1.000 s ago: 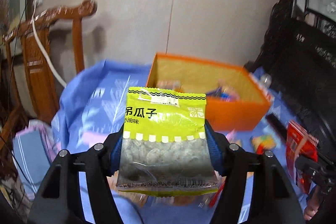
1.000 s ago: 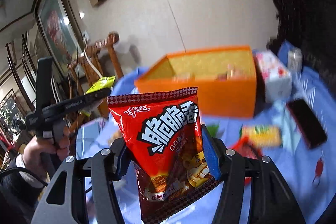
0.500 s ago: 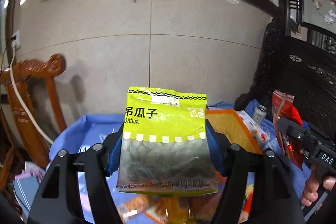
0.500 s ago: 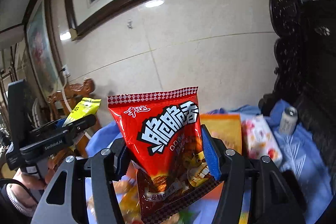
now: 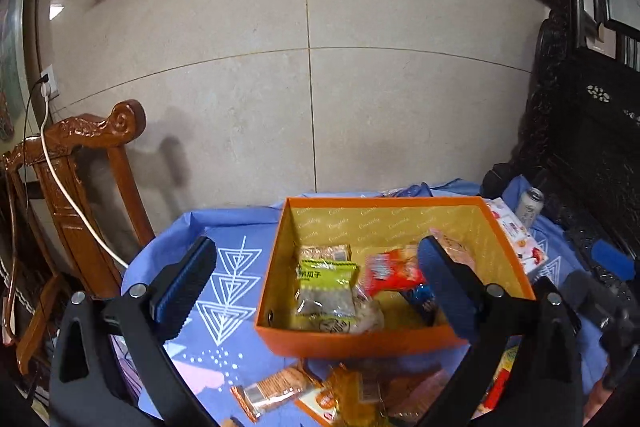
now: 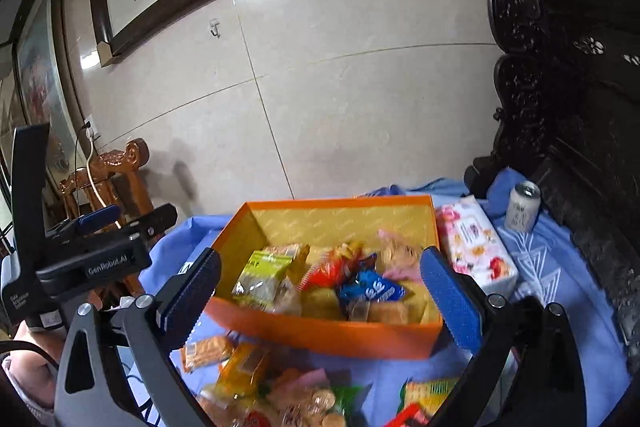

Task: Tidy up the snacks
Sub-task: 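Carry both bags over the orange box and release them inside, then grasp the pink cookie bag with the right tool while the left tool grasps the wrapped bread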

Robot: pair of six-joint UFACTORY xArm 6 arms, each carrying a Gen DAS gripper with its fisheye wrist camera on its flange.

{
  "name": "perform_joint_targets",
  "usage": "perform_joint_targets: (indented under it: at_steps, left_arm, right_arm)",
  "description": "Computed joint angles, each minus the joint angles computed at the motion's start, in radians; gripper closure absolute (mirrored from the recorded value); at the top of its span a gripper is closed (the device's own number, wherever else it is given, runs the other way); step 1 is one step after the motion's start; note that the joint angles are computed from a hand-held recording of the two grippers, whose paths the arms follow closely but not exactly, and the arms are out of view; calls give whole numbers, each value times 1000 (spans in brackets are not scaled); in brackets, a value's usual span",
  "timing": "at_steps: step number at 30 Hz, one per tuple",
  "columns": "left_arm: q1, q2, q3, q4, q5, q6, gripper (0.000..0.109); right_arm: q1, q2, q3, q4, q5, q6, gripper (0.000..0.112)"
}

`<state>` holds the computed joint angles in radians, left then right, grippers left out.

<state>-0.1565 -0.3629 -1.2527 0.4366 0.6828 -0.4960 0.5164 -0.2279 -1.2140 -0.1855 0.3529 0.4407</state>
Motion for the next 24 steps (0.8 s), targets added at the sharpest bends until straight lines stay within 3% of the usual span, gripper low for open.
perform_joint_targets:
  at_steps: [7,10,14,18,24]
  left_arm:
    - [-33,-119,118,9,19,-22,10]
    - [-30,-233,258,-11,-18,-27,10]
    - [-26,-403,470,-19,-39,-45,10]
    - [-38,-541,629,-54,3,-10,10]
    - [-55,-726,790,-119,81,44,10]
  right_arm:
    - [28,-135,147,-159,31,140,13]
    - [29,-227,268,-208,28,200,13]
    - [30,-333,433,-94,43,126,13]
    - [45,-374,529,-47,31,77,13]
    - [93,-255,478,45,28,-87,13]
